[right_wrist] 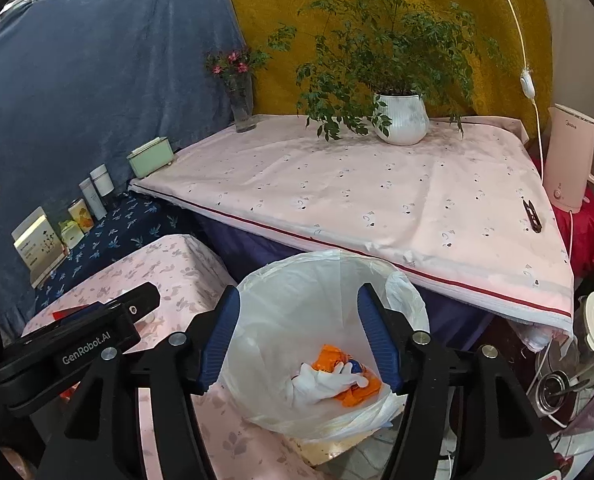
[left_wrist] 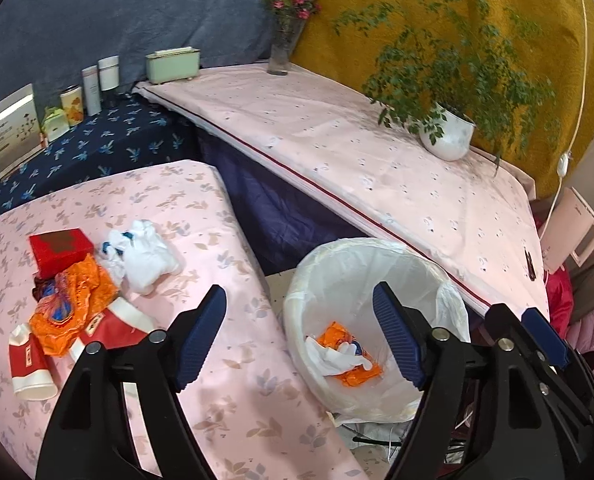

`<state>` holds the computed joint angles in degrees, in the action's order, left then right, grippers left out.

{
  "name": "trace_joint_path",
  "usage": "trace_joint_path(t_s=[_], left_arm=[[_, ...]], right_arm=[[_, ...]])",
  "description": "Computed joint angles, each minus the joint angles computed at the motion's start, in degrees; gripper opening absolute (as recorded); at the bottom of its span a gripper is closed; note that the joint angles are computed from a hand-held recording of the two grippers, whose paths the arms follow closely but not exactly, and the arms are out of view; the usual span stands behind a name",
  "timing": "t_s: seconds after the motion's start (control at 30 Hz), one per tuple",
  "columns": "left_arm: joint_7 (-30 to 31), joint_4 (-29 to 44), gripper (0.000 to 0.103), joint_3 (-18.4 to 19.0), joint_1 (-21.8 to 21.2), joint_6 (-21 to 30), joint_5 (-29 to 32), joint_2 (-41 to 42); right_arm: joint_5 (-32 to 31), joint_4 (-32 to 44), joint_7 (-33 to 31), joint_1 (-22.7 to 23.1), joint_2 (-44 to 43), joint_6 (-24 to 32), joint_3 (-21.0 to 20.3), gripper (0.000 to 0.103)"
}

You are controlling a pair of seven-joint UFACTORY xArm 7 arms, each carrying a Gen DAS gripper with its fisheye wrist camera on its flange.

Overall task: Collect trash
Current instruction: 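Lower the white tissue into the bin and open the right tool, then move both tools back over the trash pile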

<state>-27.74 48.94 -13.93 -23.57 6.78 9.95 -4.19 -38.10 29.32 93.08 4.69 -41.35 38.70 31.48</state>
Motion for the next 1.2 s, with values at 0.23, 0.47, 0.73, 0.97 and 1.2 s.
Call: trace_joint_path(t_s=[0.23,0.47,0.73,0.97,1.2], left_arm=[[-1.6,-4.6,0.079,0.8,3.2,-0.4,-0.1,-5.5],[-0.7,-8.8,0.084,1.9,6.1,-0.2,-2.0,-10.0],[0.0,-12.1,0.084,1.6,10.0,0.2,-2.1,-14.1],[1.3,-14.5,0.085,2.4,11.9,0.8,-2.6,-16.4],[1.2,-17.0,0.089,2.4,16.1,1.1,-2.0,-17.9]], right_arm=[[-1.2,4.2,0.9,0.4,3.0,1.3,2.7,0.069],[-4.5,9.0,3.0,1.8,8.7,2.9,5.0,0.076],[-9.5,14.0,5.8,6.0,15.9,5.2,4.3,0.08],[-13.3,18.1,8.0,10.2,22.3,7.7,3.0,0.082],[-16.3,21.6,9.8,14.6,28.2,8.9,0.4,0.084]])
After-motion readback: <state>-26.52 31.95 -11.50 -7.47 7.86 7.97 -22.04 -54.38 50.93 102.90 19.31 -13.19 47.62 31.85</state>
